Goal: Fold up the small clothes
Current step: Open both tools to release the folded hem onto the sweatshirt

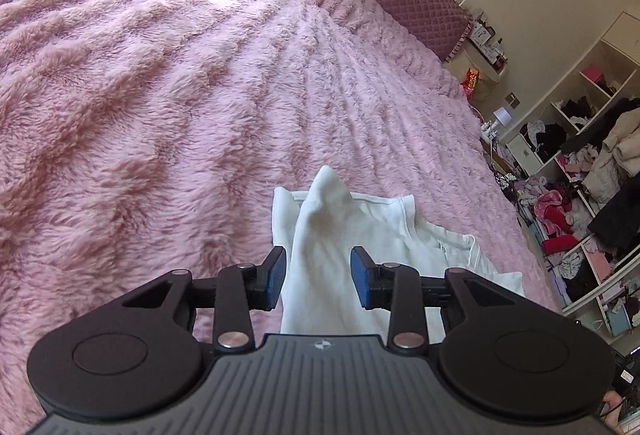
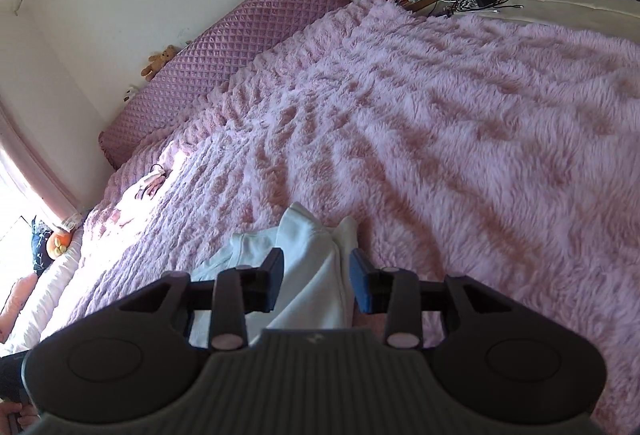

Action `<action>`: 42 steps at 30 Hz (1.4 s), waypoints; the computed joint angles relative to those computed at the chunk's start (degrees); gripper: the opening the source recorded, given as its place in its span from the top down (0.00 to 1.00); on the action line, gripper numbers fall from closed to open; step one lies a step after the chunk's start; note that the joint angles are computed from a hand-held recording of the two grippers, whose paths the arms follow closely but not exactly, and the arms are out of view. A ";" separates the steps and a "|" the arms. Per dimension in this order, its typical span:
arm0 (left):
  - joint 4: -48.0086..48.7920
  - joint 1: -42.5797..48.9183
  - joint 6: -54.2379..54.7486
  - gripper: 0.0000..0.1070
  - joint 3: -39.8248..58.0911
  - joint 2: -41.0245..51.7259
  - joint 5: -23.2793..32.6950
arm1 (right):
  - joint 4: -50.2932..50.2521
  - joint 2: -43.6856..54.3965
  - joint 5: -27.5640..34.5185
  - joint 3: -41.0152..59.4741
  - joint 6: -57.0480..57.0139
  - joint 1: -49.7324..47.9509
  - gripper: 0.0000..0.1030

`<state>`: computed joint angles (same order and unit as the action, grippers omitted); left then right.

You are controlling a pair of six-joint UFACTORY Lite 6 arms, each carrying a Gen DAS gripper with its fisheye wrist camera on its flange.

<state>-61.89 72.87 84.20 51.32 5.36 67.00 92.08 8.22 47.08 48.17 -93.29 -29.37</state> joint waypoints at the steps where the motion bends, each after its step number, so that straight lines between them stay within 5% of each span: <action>1: 2.35 3.58 2.55 0.63 -1.87 -1.25 2.53 | -3.31 -2.08 1.89 -2.36 -0.43 -2.58 0.67; 6: 10.81 18.04 10.95 0.63 -4.44 0.04 11.67 | -16.10 -9.69 11.82 -11.81 -5.14 -15.69 0.64; 10: 15.32 22.82 13.25 0.63 -4.19 2.34 11.44 | -21.69 -12.20 16.25 -15.59 -7.94 -22.08 0.63; 21: 14.76 20.42 15.22 0.63 -8.15 4.12 7.87 | -21.75 -16.00 10.98 -20.11 -11.35 -19.16 0.62; 22: 14.26 20.13 15.59 0.63 -8.70 3.95 7.70 | -21.34 -15.61 10.14 -20.10 -11.32 -18.46 0.75; 23: 13.75 20.02 15.96 0.63 -9.08 3.98 7.69 | -21.16 -14.72 9.32 -19.69 -10.89 -17.55 1.00; 25: 13.22 20.89 18.00 0.69 -10.38 3.59 8.06 | -21.04 -14.76 7.36 -19.70 -10.62 -15.81 0.99; 27: 12.63 21.30 21.03 0.94 -12.06 1.53 7.12 | -20.60 -16.13 7.32 -20.60 -11.34 -15.48 0.99; 37: 13.32 27.68 27.23 0.97 -13.16 -12.39 15.49 | -23.97 -24.32 11.74 -16.58 -4.53 -18.24 1.00; 39: 13.78 26.23 30.87 0.97 -14.93 -16.75 12.64 | -25.07 -24.53 11.10 -15.73 -4.46 -17.91 1.00; 42: 16.06 21.05 38.49 0.97 -20.57 -19.49 1.13 | -25.28 -22.80 5.98 -16.98 -7.99 -16.17 1.00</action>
<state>-45.84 93.92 122.68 30.75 -14.13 68.14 66.80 -14.58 53.06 31.19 -101.28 -45.54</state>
